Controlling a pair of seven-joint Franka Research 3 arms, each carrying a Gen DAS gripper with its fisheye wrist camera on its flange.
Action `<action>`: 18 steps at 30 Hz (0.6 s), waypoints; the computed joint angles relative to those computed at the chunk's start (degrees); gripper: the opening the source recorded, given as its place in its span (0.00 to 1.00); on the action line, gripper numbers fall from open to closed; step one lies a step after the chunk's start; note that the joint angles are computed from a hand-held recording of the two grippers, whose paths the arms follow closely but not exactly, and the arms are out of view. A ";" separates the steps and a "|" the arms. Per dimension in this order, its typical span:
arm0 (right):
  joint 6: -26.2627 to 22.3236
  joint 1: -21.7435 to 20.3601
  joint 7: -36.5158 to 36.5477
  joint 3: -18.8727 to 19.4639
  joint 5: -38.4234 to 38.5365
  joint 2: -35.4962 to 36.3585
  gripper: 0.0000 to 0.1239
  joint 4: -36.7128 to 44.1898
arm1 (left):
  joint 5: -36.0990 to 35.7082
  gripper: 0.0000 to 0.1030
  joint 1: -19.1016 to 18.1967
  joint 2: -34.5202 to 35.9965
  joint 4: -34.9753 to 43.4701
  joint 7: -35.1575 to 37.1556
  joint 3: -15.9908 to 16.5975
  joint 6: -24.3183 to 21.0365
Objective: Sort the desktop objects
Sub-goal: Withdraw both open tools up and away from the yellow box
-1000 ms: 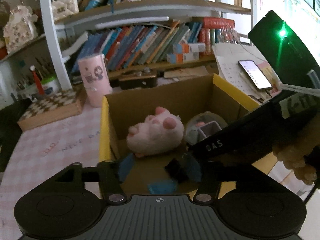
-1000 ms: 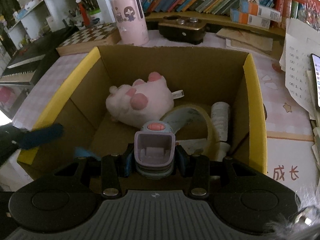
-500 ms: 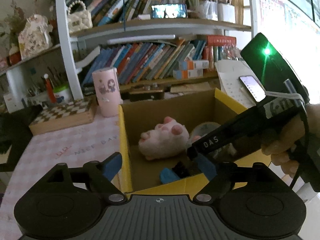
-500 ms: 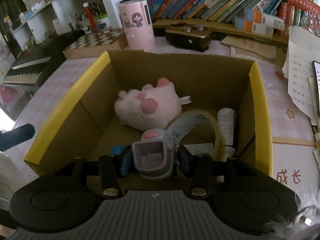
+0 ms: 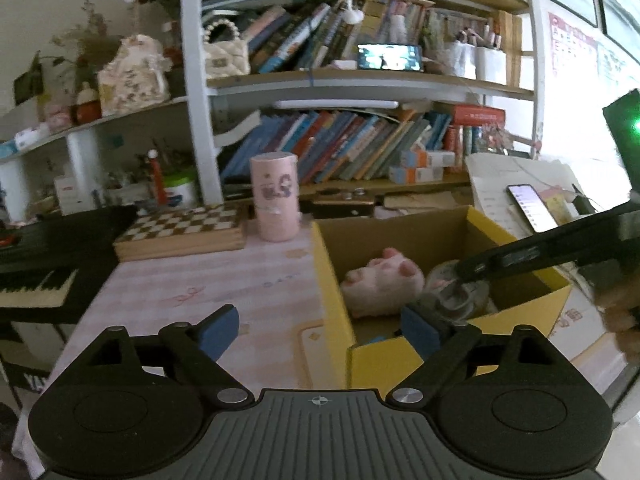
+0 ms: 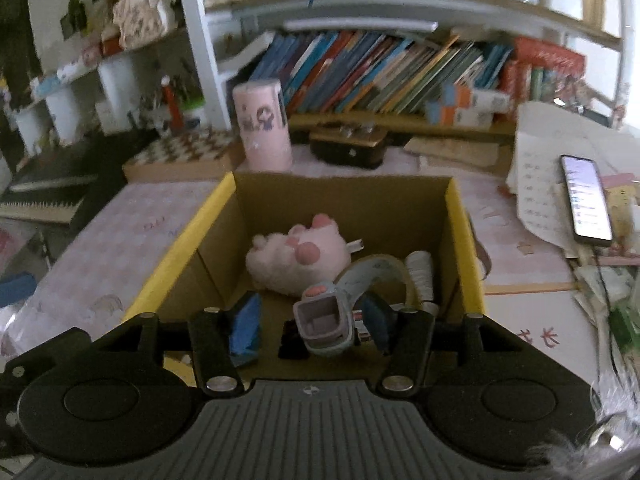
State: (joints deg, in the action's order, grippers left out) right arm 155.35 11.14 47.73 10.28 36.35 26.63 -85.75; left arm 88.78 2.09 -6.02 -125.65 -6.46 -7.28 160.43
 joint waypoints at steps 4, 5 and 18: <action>7.29 -0.90 -2.00 1.61 5.21 -4.98 0.46 -7.67 | 1.49 0.93 0.37 -4.19 -4.33 -3.09 -0.20 -1.59; 8.66 -0.99 -2.40 1.89 6.45 -5.97 0.46 -9.19 | 1.48 0.93 0.54 -5.16 -5.34 -3.29 -0.19 -1.62; 20.81 0.85 -19.13 4.67 28.83 -18.44 0.59 -26.27 | 0.81 0.96 3.06 -16.82 -17.15 -5.12 -0.87 -0.81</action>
